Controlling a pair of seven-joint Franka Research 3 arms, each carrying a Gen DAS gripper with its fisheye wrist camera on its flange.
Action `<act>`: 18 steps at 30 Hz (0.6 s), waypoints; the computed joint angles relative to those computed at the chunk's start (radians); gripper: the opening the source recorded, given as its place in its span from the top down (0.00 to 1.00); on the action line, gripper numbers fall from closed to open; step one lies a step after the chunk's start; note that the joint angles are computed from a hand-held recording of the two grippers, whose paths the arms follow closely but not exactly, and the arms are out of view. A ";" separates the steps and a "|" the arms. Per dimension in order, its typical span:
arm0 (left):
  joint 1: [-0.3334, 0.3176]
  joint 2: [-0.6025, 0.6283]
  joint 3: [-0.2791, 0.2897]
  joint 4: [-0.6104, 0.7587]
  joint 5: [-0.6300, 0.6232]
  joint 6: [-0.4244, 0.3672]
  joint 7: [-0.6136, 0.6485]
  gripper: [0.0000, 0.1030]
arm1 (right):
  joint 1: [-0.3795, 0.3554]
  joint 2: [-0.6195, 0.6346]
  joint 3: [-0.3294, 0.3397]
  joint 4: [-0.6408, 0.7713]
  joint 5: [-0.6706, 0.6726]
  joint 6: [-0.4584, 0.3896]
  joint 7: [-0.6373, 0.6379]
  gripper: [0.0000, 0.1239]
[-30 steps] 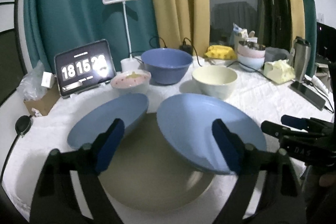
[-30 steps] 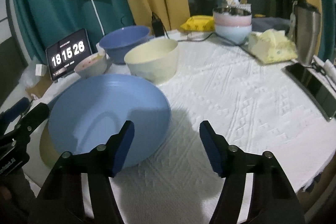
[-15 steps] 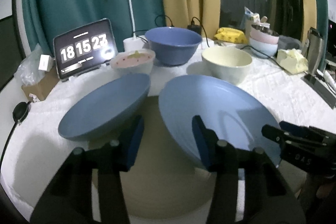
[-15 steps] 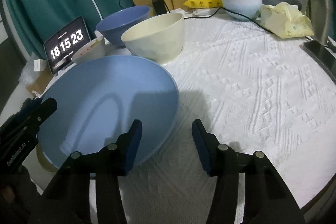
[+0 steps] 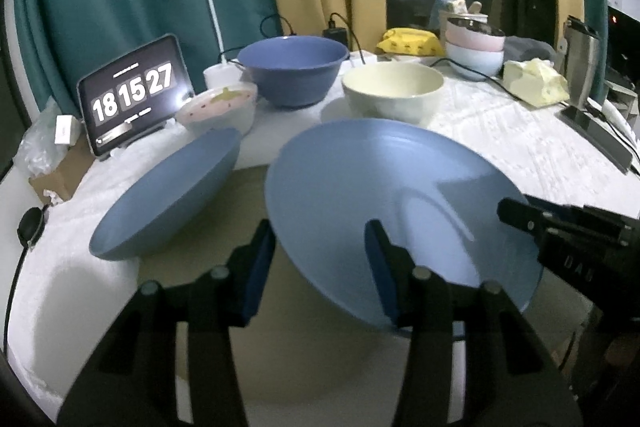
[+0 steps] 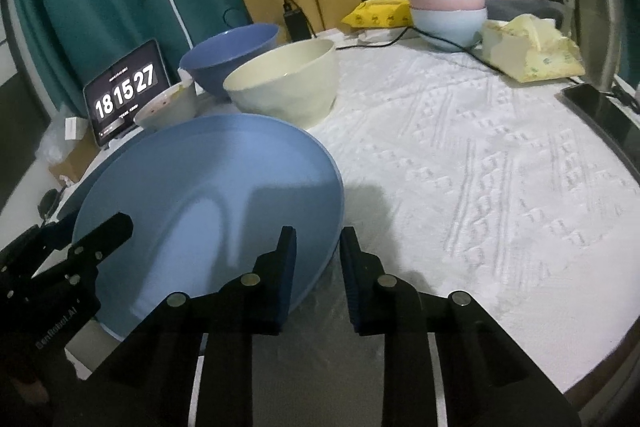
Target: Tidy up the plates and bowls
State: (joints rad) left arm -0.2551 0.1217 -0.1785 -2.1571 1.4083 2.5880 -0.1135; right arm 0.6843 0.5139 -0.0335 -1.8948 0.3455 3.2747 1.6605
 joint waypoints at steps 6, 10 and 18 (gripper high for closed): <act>-0.015 0.009 -0.010 0.015 -0.001 0.005 0.013 0.54 | -0.021 -0.036 0.010 -0.052 0.020 0.040 -0.012 0.81; -0.033 0.029 -0.015 0.037 -0.010 0.003 0.034 0.54 | -0.034 -0.066 0.013 -0.096 0.046 0.072 -0.028 0.81; -0.065 0.082 -0.006 0.095 -0.061 0.012 0.092 0.54 | -0.042 -0.096 0.003 -0.142 0.104 0.093 -0.073 0.81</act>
